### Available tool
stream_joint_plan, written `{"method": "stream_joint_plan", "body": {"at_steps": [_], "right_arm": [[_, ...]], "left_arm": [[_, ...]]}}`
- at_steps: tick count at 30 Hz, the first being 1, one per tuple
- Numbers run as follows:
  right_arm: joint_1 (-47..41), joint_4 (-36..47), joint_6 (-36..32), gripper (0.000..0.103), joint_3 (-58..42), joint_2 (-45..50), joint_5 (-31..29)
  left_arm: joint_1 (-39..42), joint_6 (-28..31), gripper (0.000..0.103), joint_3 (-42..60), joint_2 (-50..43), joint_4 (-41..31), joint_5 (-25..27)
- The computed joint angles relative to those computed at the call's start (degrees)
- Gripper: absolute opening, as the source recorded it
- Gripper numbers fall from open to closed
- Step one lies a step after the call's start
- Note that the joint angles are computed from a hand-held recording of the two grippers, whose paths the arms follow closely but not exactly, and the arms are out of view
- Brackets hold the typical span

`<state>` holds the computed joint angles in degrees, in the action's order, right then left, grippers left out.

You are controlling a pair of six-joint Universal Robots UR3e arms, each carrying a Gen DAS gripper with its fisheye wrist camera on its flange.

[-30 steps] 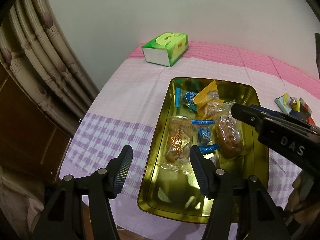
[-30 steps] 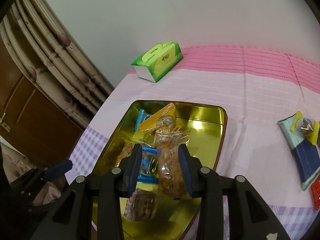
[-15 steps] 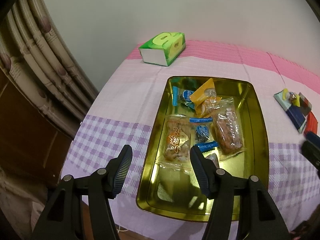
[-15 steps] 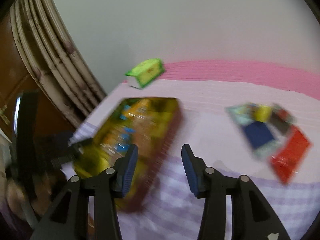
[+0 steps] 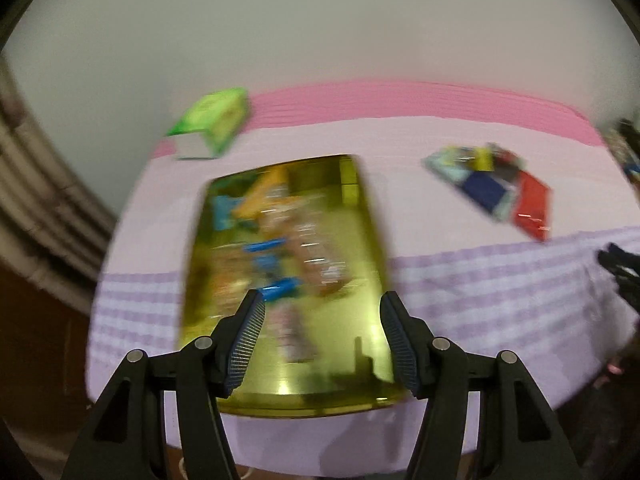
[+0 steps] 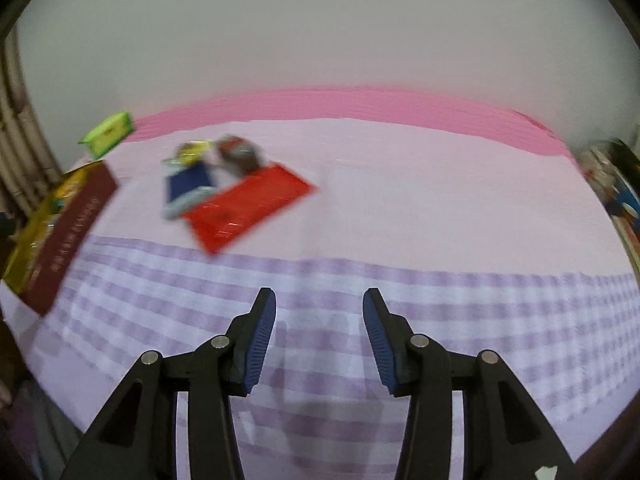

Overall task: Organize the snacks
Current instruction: 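Grasp the yellow-wrapped round candy with the left gripper and lift it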

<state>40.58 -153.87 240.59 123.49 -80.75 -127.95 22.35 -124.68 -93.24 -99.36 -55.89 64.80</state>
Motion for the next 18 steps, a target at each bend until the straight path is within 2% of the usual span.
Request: {"method": "stream_joint_plan", "body": {"at_steps": [3,8,12,14,16,18], "right_arm": [[-0.67,-1.72,2.49,0.045,6.9,-3.65,-0.99],[-1.29,-10.31,3.76,0.045,14.59,-6.58,-1.08],[-0.44,-12.48,3.89,0.045,14.37,-5.21,-1.87],[0.5,-12.62,3.75,0.049,14.03,-4.98,-2.55],[0.3,-14.44,2.81,0.051,13.82,-3.8,-2.23],[-0.24,-16.71,2.01,0.051,14.94,-3.99,-1.42]], "left_arm": [[-5.34,-0.39,0.061,2.82,-0.79,-3.11,1.33],[-15.77,-4.17,0.061,16.62,-10.01,-10.69,1.74],[-23.69,-8.43,0.061,24.74,-18.2,-7.67,3.71],[-26.64,-9.78,0.061,28.92,-22.31,-6.83,5.04],[-29.52,-11.52,0.061,36.0,-28.31,-7.63,6.77],[-31.13,-13.91,0.061,44.82,-34.53,-11.46,7.81]]}}
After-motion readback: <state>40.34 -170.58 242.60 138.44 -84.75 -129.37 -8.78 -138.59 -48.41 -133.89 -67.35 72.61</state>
